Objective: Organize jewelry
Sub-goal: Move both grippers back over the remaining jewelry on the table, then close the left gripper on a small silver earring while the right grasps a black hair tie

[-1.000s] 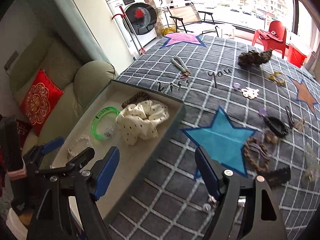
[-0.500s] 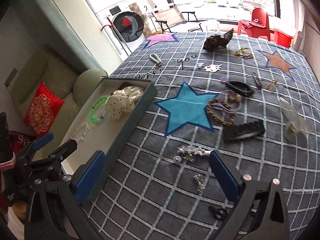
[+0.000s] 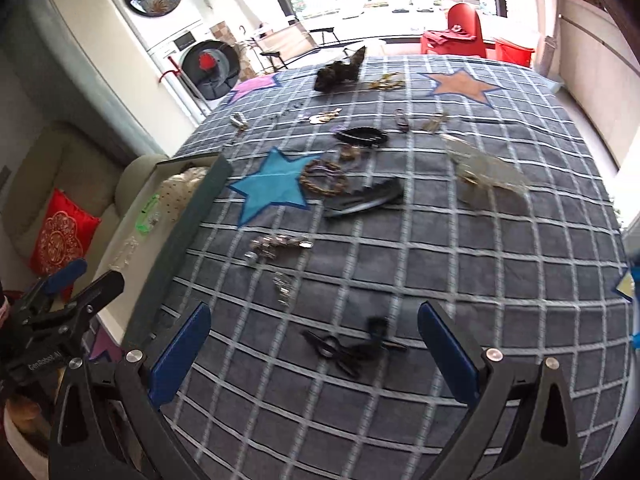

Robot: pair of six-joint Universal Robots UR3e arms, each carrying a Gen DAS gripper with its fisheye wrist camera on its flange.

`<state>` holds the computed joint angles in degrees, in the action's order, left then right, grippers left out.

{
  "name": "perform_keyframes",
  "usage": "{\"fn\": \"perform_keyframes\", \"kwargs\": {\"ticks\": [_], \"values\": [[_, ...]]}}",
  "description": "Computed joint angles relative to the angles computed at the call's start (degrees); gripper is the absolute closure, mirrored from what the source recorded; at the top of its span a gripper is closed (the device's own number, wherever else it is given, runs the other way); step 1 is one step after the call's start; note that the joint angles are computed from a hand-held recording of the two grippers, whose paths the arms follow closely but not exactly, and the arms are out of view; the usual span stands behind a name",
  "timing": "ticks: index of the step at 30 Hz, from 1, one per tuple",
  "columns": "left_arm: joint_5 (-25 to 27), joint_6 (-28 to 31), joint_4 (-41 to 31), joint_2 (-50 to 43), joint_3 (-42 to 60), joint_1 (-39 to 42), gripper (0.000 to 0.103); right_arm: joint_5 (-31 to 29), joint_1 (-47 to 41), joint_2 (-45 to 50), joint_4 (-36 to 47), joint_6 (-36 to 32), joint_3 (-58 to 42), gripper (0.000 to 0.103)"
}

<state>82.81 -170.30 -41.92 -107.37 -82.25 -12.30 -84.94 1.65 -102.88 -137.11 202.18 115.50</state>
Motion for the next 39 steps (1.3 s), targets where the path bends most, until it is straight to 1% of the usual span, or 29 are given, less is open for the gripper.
{"fn": "perform_keyframes", "kwargs": {"ticks": [3, 6, 11, 18, 23, 28, 30, 32, 33, 35, 36, 37, 39], "values": [[-0.2, -0.4, -0.7, -1.1, 0.3, -1.4, 0.000, -0.5, -2.2, -5.0, 1.3, -1.2, 4.4, 0.000], [0.9, -1.0, 0.3, -2.3, 0.0, -3.1, 0.000, -0.9, -3.8, -8.8, 2.8, -2.3, 7.6, 0.000], [1.6, -1.9, 0.2, -4.3, 0.1, -4.8, 0.000, -2.7, -3.5, -11.4, 3.1, -3.5, 11.2, 0.000], [3.1, -3.5, -0.1, -6.9, 1.6, -6.3, 0.000, -3.4, -2.7, -9.0, -0.8, -2.6, 13.1, 0.000], [3.3, -4.5, -0.4, -8.7, 3.2, -6.9, 0.000, -5.7, -0.8, -4.1, -4.6, -1.4, 11.2, 0.000], [3.8, -5.6, -1.7, -11.9, 7.4, -7.1, 0.000, -7.8, 1.1, 1.5, -8.1, -1.4, 8.9, 0.001], [3.7, -5.7, -2.3, -13.4, 9.5, -7.3, 0.000, -8.5, 1.9, 3.6, -9.0, -1.6, 8.0, 0.005], [3.4, -5.5, -3.1, -14.8, 11.3, -7.5, 0.009, -9.0, 2.2, 5.0, -9.3, -1.8, 7.4, 0.013], [3.3, -5.4, -4.4, -15.9, 13.0, -7.6, 0.014, -9.1, 2.2, 5.5, -9.3, -1.9, 7.2, 0.016], [3.1, -5.5, -6.2, -17.9, 15.9, -8.0, 0.014, -9.2, 2.2, 6.4, -9.5, -2.0, 7.0, 0.026], [3.0, -5.5, -6.7, -18.6, 16.7, -8.2, 0.015, -9.4, 2.2, 6.8, -9.6, -2.1, 7.0, 0.028], [2.6, -5.5, -7.4, -19.2, 17.5, -8.3, 0.019, -10.4, 2.7, 7.1, -10.2, -2.3, 7.0, 0.030], [1.3, -5.4, -8.8, -20.0, 18.8, -8.4, 0.020, -12.1, 3.4, 7.7, -10.4, -2.6, 6.8, 0.035]]}}
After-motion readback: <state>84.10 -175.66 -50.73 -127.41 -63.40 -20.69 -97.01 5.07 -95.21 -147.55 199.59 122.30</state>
